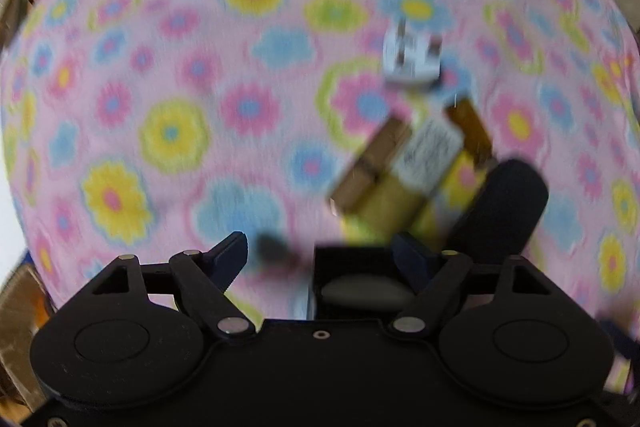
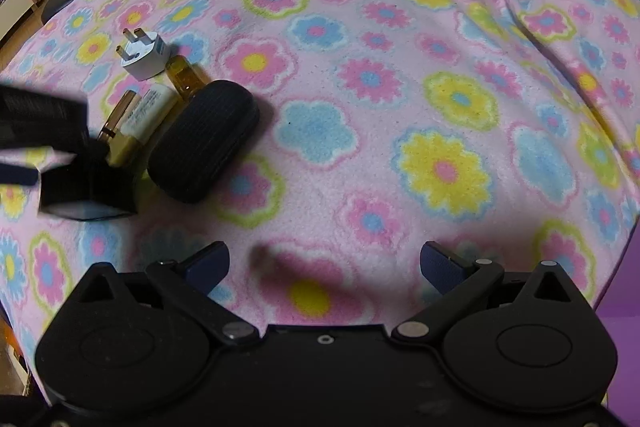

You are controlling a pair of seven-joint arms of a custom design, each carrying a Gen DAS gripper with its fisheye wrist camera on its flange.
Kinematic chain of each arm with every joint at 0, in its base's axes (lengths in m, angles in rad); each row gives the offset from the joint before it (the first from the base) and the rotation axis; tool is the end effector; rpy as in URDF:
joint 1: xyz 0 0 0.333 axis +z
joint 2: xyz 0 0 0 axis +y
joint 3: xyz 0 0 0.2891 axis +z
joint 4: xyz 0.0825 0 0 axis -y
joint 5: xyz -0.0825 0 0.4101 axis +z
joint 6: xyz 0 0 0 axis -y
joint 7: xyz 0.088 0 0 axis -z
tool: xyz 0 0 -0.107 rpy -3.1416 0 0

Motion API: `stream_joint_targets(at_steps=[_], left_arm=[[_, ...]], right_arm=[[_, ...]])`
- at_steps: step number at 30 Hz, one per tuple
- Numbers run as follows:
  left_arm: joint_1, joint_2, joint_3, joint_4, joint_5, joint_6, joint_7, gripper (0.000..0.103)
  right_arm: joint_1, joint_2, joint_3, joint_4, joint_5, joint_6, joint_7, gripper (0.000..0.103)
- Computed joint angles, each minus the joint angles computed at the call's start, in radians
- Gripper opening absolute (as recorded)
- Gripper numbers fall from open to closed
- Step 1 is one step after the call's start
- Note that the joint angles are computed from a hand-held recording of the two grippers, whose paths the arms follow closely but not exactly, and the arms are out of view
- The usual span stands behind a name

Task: Organize rigid objects
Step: 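Grasp the black compact with the left tool while the right tool grasps the blue case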

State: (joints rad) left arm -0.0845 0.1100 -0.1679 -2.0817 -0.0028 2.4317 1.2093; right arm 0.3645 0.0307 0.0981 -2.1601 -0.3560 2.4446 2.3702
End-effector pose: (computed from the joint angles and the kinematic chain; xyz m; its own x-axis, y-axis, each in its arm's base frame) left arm 0.5872 -0.1504 0.3577 0.1020 -0.9893 0.1039 -0.9686 -0.1226 -0.2164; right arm 0.5239 0.2606 0.3670 -0.0997 -0.9941 0.0432 -0.9335 0.0784 -0.3498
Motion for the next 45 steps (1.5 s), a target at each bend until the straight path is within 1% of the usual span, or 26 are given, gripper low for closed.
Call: stream_joint_targets(at_steps=[3, 6, 9, 12, 15, 19, 20, 21, 22, 24, 26, 27, 28, 31, 33, 36, 37, 38, 40, 45], left_arm=[[0.012, -0.045, -0.003, -0.077, -0.072, 0.021, 0.069, 0.081], [0.013, -0.094, 0.007, -0.142, -0.094, 0.043, 0.089, 0.080], [0.011, -0.140, 0.018, -0.196, -0.073, 0.075, 0.078, 0.081], [0.010, -0.181, 0.030, -0.239, -0.071, 0.100, 0.083, 0.082], [0.011, -0.205, 0.047, -0.255, -0.104, 0.099, 0.114, 0.084], [0.008, -0.234, 0.059, -0.282, -0.135, 0.099, 0.146, 0.084], [0.008, -0.237, 0.059, -0.284, -0.135, 0.100, 0.147, 0.084], [0.005, -0.245, 0.059, -0.291, -0.136, 0.102, 0.149, 0.084], [0.003, -0.241, 0.059, -0.288, -0.138, 0.104, 0.153, 0.084], [-0.005, -0.242, 0.060, -0.289, -0.156, 0.114, 0.173, 0.085], [-0.016, -0.244, 0.058, -0.293, -0.178, 0.129, 0.197, 0.086], [-0.021, -0.239, 0.055, -0.290, -0.179, 0.135, 0.204, 0.088], [-0.026, -0.233, 0.049, -0.287, -0.172, 0.144, 0.205, 0.091], [-0.041, -0.211, 0.032, -0.271, -0.145, 0.161, 0.208, 0.092], [-0.046, -0.184, 0.018, -0.250, -0.098, 0.160, 0.181, 0.092], [-0.045, -0.137, 0.003, -0.213, 0.001, 0.145, 0.094, 0.093], [-0.045, -0.125, 0.002, -0.204, 0.009, 0.143, 0.084, 0.097], [-0.044, -0.122, 0.002, -0.203, 0.011, 0.146, 0.070, 0.097], [-0.043, -0.138, 0.003, -0.216, -0.018, 0.152, 0.073, 0.094], [-0.051, -0.196, 0.011, -0.270, -0.073, 0.220, 0.064, 0.094]], right_arm=[[0.000, 0.011, -0.002, 0.014, -0.003, 0.001, -0.010, 0.102], [0.001, 0.042, -0.004, 0.052, 0.013, 0.009, -0.058, 0.102], [0.009, 0.091, -0.007, 0.106, 0.023, 0.042, -0.162, 0.102], [0.030, 0.168, -0.015, 0.193, 0.006, 0.037, -0.282, 0.102], [0.043, 0.244, -0.024, 0.279, 0.045, 0.030, -0.399, 0.102], [0.068, 0.333, -0.049, 0.376, 0.071, 0.031, -0.486, 0.101], [0.072, 0.347, -0.054, 0.388, 0.080, 0.033, -0.503, 0.099], [0.065, 0.360, -0.048, 0.402, 0.113, 0.026, -0.539, 0.090], [0.068, 0.364, -0.053, 0.404, 0.129, 0.027, -0.545, 0.091], [0.081, 0.352, -0.070, 0.387, 0.135, 0.043, -0.526, 0.091], [0.094, 0.332, -0.086, 0.367, 0.131, 0.031, -0.479, 0.090], [0.099, 0.319, -0.094, 0.355, 0.123, 0.024, -0.450, 0.090], [0.103, 0.301, -0.102, 0.335, 0.111, 0.017, -0.418, 0.090], [0.103, 0.252, -0.113, 0.288, 0.067, -0.009, -0.319, 0.090], [0.083, 0.215, -0.105, 0.248, 0.070, -0.012, -0.293, 0.091], [0.057, 0.160, -0.091, 0.186, 0.069, -0.008, -0.262, 0.091], [0.048, 0.139, -0.086, 0.161, 0.065, -0.006, -0.254, 0.091], [0.040, 0.121, -0.082, 0.138, 0.062, -0.002, -0.248, 0.091], [0.025, 0.100, -0.071, 0.114, 0.057, -0.001, -0.232, 0.091], [0.007, 0.074, -0.053, 0.086, 0.027, -0.011, -0.195, 0.091]])
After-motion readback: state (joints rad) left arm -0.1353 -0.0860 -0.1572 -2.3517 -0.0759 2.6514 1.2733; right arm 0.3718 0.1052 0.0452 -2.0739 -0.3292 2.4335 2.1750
